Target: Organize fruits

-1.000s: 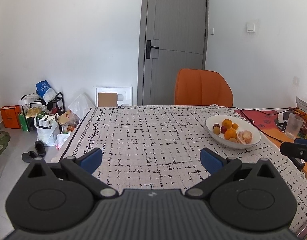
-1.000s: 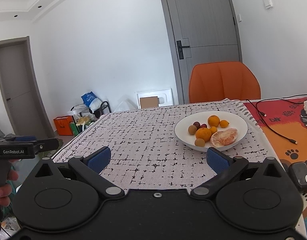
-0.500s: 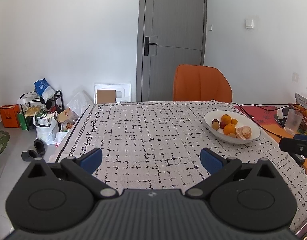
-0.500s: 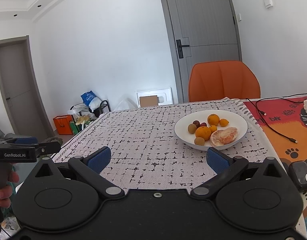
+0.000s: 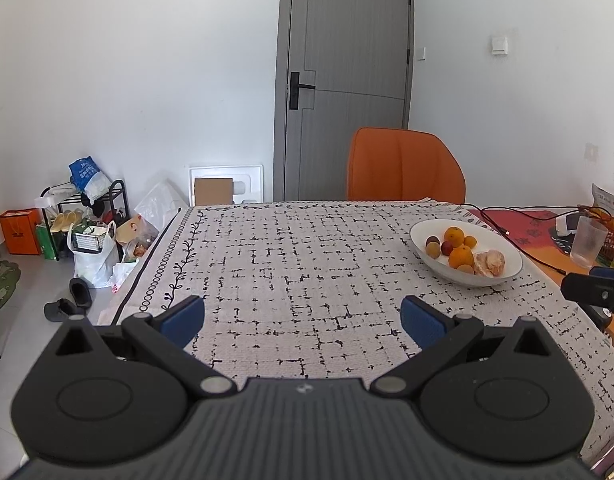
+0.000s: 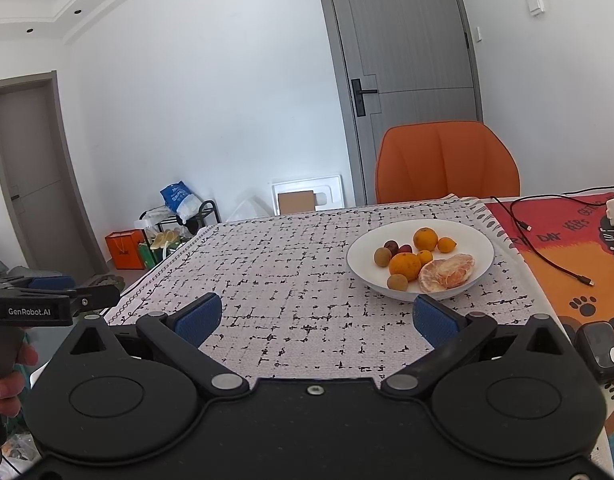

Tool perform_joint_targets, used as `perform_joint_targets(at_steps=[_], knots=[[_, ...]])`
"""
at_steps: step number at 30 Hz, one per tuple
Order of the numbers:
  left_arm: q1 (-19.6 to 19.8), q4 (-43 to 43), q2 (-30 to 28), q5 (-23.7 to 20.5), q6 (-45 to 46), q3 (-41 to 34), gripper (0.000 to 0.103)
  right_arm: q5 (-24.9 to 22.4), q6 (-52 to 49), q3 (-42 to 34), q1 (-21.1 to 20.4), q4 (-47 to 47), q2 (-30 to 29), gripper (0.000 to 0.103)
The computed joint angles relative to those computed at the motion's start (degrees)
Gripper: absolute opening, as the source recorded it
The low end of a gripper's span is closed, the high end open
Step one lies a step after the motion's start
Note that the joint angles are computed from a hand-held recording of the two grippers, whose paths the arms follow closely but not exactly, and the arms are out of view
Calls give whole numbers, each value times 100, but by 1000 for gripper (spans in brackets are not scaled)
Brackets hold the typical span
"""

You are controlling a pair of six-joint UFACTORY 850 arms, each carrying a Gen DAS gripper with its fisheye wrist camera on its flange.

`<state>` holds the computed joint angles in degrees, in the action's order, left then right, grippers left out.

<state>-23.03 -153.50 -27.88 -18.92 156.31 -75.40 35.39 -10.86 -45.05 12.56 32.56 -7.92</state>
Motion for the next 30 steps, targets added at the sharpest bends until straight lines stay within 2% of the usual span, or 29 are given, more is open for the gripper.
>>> perform_joint_targets(at_steps=[30], knots=[[9,-23,18,-2,13,35,103,-27,-31,-10,-6,52,0,103]])
